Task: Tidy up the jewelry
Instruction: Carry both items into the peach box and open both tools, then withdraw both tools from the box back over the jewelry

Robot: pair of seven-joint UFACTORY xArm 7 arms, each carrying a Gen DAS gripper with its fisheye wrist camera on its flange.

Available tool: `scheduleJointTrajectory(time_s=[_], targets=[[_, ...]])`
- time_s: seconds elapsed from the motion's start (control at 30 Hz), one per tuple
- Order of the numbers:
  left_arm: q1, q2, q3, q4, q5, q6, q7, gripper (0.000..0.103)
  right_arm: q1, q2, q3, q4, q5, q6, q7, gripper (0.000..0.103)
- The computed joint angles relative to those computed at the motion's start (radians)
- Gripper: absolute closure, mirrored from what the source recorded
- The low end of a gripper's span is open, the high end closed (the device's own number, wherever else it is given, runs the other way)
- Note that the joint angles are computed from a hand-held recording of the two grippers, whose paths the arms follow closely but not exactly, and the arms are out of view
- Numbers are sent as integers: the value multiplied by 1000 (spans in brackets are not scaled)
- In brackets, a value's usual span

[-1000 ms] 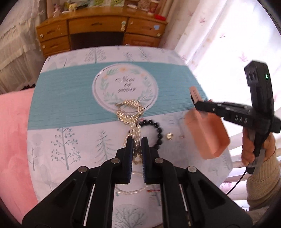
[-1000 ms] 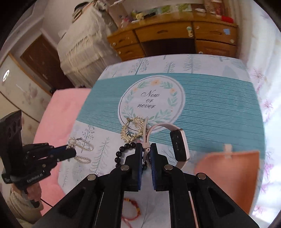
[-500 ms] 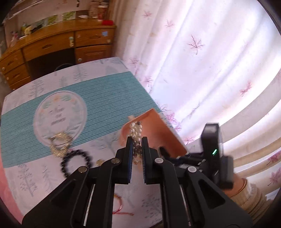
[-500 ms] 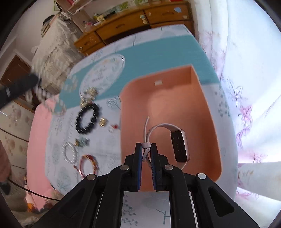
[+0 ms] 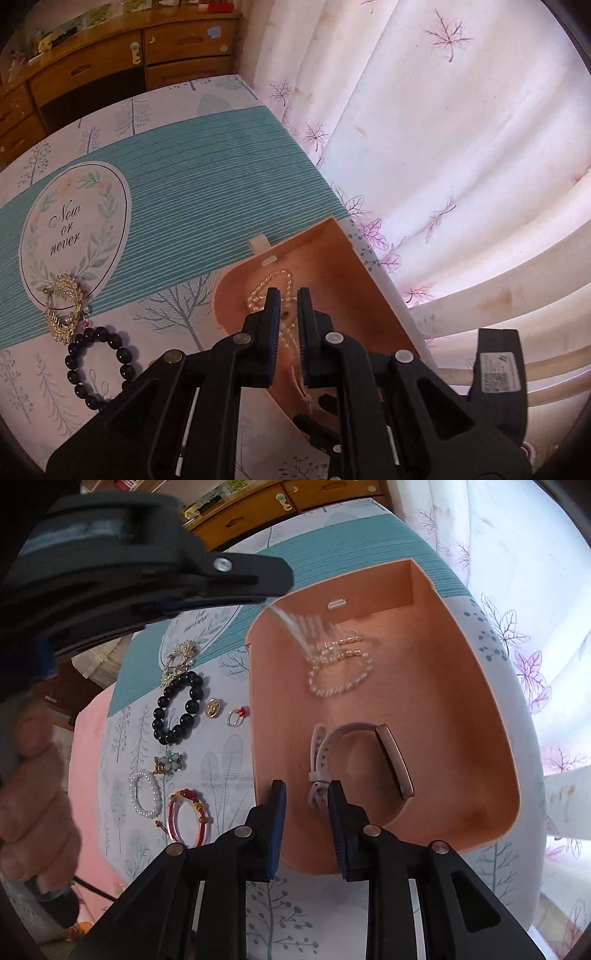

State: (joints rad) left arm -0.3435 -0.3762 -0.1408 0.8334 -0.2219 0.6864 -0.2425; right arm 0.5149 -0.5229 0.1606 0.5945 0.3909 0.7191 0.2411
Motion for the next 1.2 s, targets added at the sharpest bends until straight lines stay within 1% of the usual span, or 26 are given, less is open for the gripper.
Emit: scheduleJointTrajectory(time_s=[0.03,0.07,0.13,0.17,0.23,0.27,0.3,0.33,0.4,0.67,0.77,0.87,1.07,1.13,1.2], targets=[[-22,-1,20,-12,16,-7,-10,96,1,-1,4,2,1,3,8,80],[-2,-8,3,-21,-1,1,8,96,4,-8,9,-2,4,3,17,80],[-1,-17,0,-37,5,14,7,95,14,-11,11,-5,17,1,27,80],[-1,-25,-1,-45,11,21,9,95,16,-13,10,-2,17,15,34,80],[2,-51,-7,-68,28,37,6,91,10,-25,24,-4,0,17,53,78],[3,-68,-8,-79,35,43,7,87,5,-31,32,-4,-16,22,66,77],[1,-91,-9,-96,38,46,8,76,1,-35,43,-3,-33,24,82,77],[0,-115,-8,-113,41,46,8,62,0,-38,45,-1,-44,27,89,77],[6,-174,-11,-155,49,41,-6,52,-3,-50,54,2,-70,36,108,76],[40,-430,-2,-288,101,124,-49,52,-8,-91,106,30,-180,69,187,76],[65,-550,-8,-346,134,178,-62,52,-10,-92,133,53,-223,74,225,76],[90,-672,0,-397,164,254,-68,52,-5,-95,143,80,-255,92,237,76],[155,-898,56,-473,201,445,-35,52,20,-66,171,134,-295,97,237,76],[189,-973,86,-496,208,518,-21,52,33,-54,174,149,-299,95,227,76],[227,-1026,104,-513,211,569,-16,52,47,-34,182,170,-303,95,216,76]])
